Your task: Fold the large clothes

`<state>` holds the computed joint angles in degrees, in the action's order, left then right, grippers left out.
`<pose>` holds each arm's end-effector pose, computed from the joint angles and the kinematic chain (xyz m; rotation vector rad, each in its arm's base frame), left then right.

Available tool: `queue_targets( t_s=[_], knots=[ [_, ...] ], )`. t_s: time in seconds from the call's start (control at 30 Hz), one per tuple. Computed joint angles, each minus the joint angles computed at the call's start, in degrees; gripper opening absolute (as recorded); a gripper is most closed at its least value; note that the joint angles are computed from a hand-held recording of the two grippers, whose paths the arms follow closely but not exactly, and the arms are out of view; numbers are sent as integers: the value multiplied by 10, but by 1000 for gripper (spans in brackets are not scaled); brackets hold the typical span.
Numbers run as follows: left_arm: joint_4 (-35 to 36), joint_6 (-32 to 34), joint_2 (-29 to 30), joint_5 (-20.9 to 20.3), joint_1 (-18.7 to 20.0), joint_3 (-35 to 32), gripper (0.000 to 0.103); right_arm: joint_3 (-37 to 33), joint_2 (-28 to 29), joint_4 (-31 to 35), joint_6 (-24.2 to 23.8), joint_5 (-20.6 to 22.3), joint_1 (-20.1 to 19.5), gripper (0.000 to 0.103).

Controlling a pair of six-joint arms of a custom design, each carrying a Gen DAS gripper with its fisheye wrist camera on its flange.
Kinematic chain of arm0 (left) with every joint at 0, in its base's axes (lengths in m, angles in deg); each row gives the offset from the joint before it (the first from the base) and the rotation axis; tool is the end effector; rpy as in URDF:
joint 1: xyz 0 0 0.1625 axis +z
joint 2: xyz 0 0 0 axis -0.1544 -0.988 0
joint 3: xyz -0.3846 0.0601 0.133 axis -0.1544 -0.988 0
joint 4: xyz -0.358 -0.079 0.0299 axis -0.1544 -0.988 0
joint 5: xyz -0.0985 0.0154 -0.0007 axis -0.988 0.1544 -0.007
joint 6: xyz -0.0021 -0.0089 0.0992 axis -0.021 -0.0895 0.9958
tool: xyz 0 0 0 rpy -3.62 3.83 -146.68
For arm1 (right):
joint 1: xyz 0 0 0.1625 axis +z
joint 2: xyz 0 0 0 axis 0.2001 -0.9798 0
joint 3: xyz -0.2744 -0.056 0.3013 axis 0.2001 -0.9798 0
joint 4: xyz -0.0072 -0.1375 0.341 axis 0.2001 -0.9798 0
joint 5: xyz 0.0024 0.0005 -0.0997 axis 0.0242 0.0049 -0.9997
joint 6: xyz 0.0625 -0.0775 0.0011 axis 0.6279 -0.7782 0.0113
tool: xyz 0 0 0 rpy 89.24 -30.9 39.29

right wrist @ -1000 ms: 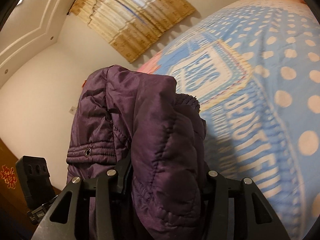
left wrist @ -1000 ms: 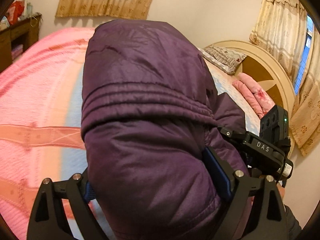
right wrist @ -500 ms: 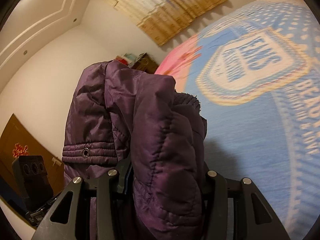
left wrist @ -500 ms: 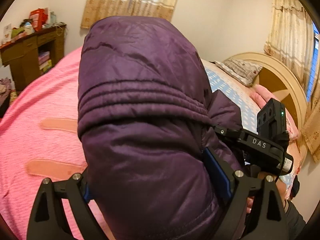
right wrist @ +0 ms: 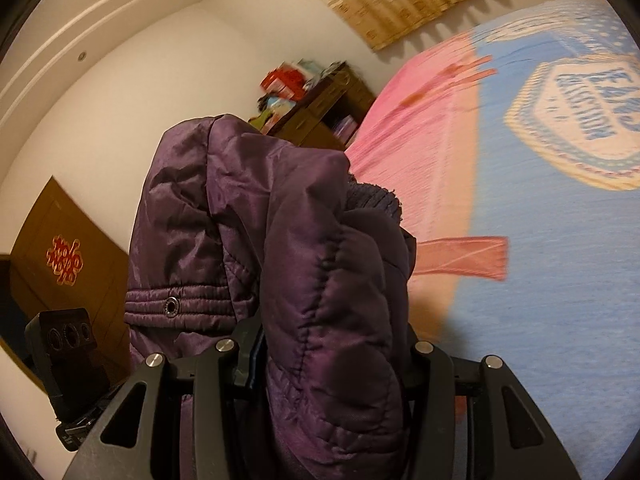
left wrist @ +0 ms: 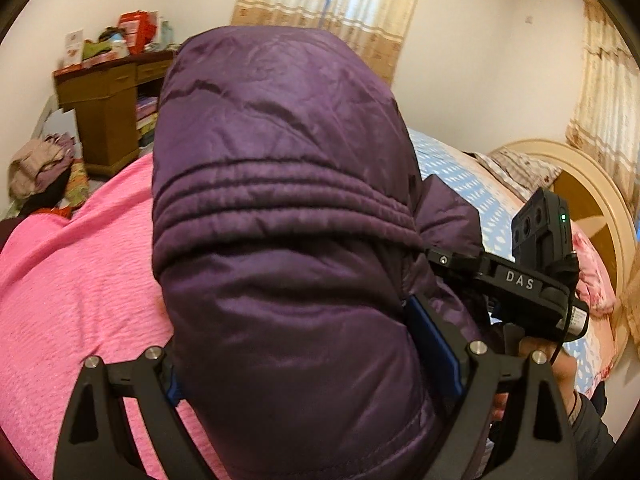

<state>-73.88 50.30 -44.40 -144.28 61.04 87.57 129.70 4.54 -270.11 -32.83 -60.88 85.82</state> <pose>-0.2131 -0.5740 0.2942 0.7335 2.5570 -0.9036 0.2203 -0.6412 0.1769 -0.2804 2.8434 -1.1653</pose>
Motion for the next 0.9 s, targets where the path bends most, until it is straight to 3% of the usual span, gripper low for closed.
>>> queue_targets(
  t_s=[0.17, 0.4, 0.53, 0.7, 0.83, 0.9],
  knots=[
    [-5, -12, -14, 15, 8, 9, 93, -76, 43, 67, -12, 2, 12, 46],
    [6, -32, -23, 17, 48, -2, 93, -214, 126, 188, -14, -9, 30, 46],
    [24, -54, -29, -4, 83, -10, 94, -305, 179, 257, -17, -21, 32, 46],
    [54, -115, -19, -80, 143, -32, 100, -381, 227, 302, -26, -46, 37, 46],
    [46, -117, -16, -92, 150, -29, 103, -441, 257, 347, -36, -82, 45, 51],
    [47, -110, -15, -98, 151, -29, 103, -444, 258, 358, -30, -78, 39, 54]
  ],
)
